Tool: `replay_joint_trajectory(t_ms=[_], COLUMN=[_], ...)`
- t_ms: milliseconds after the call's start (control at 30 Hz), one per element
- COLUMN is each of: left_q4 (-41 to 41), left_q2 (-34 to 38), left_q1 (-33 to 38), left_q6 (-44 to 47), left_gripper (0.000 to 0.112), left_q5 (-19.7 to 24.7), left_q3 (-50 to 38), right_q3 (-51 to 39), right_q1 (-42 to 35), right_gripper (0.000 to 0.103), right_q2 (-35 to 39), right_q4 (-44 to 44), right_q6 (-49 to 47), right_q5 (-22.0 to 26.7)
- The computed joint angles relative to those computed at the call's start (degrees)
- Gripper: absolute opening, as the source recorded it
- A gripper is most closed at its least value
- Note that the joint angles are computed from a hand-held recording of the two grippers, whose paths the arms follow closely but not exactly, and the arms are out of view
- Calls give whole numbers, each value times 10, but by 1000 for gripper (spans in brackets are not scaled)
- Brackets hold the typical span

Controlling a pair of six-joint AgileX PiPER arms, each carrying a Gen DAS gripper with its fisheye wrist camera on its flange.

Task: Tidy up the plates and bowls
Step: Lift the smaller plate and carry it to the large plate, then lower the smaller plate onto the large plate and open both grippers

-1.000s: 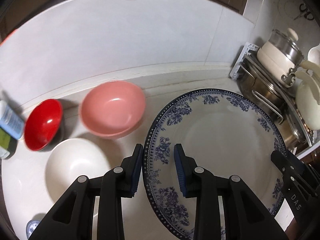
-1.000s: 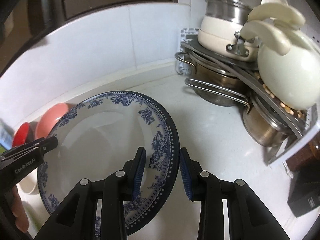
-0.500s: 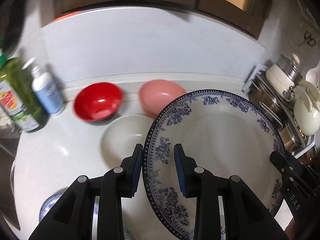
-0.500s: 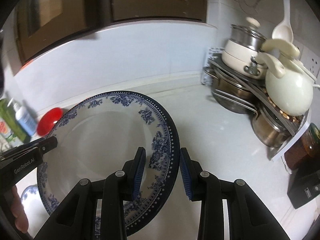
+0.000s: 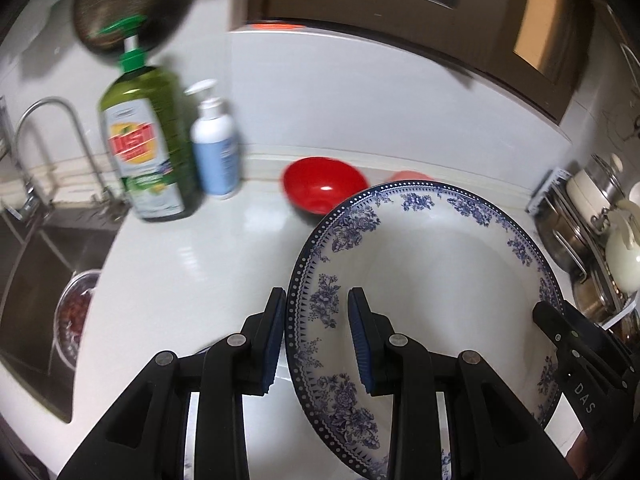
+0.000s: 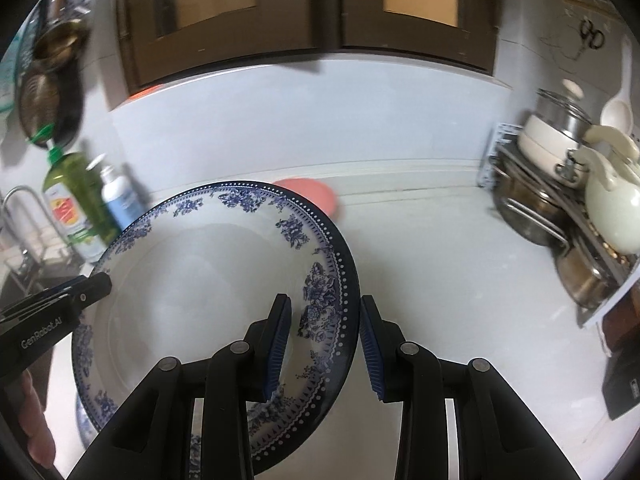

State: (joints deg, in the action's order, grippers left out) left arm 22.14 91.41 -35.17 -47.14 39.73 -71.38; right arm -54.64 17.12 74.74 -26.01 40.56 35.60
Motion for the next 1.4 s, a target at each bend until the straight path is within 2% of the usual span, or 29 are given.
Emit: replay_joint_trajectory(t_ms=[267,533,900,1400], left_q4=[3,6,-22,-53], left_q2=[-88,-150,-164,-130], left_q1=[49,85,119,129], left_q6=[-9,-14,9,27], left_gripper=[32,32,32,32], left_q5=[-3,3,-3,-31], left_q3=[103,179,233,284], right_q3=[-8,-20,-24,-8], right_q1=[105,171,203,202], right_gripper=[36,36,36,36], right_q2=[18,50,91,135], right_q4=[-38,-34,10,73], right_q6=[71,88,70,28], right_q5=[12,14,13,8])
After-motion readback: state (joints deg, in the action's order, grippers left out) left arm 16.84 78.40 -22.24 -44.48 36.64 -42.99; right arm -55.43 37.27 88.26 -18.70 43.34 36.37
